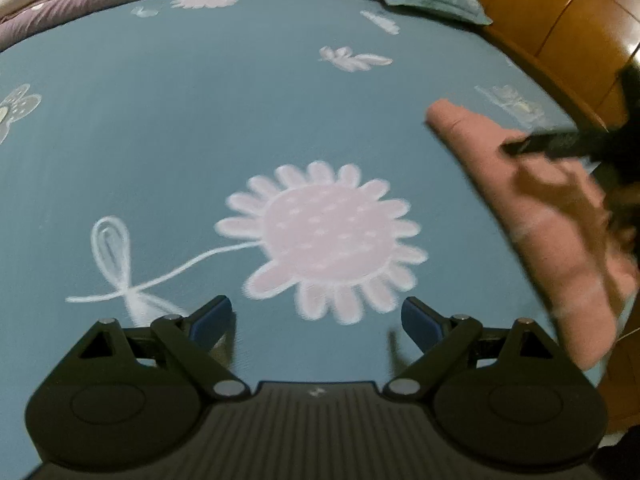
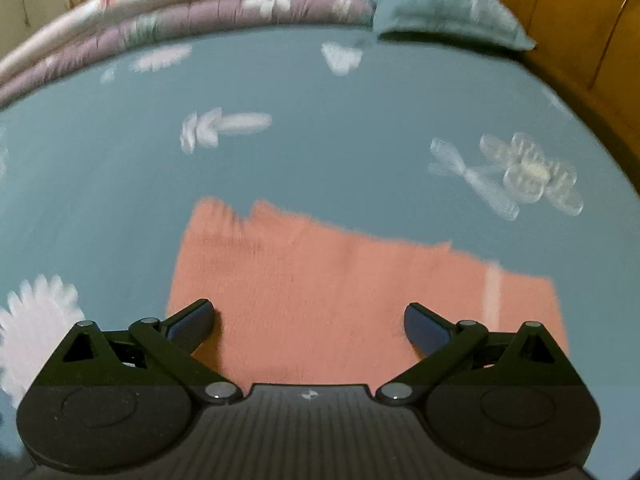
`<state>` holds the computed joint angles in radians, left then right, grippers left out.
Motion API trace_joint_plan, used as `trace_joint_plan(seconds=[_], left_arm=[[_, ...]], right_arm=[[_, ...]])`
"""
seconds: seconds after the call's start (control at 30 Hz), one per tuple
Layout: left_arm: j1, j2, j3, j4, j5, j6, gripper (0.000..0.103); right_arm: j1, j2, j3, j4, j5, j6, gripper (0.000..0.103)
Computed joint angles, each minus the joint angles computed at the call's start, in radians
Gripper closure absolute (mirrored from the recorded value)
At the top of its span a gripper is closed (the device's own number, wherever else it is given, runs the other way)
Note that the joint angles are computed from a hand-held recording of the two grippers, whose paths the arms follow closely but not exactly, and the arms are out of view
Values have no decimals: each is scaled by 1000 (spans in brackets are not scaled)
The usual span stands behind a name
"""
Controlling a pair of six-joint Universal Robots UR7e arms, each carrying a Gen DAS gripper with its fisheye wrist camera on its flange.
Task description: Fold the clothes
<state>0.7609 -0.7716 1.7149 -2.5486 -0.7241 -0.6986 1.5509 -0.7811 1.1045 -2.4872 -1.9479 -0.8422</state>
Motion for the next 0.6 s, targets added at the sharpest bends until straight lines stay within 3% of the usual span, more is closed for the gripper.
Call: trace_joint_plan(seconds=[0.07, 0.13, 0.2, 0.33, 0.5, 0.6], left_arm=[[-13, 14, -17, 4, 2, 1, 11], [-31, 25, -35, 35, 18, -16, 11], [-44, 27, -41, 48, 19, -34, 11], [-65, 37, -61, 101, 55, -115, 11], [-79, 96, -143, 152, 94, -198, 11], [-80, 156, -224, 114, 73, -153, 11]], right_arm=[[-8, -5, 23, -37, 24, -43, 0], [-4, -19, 8, 15, 31, -13, 0], [-10, -63, 27, 39, 83, -16, 0], [-39, -143, 55, 72, 153, -74, 0], [-106, -155, -51, 299, 224, -105, 0], [-132, -121, -114, 374, 169, -133, 0]])
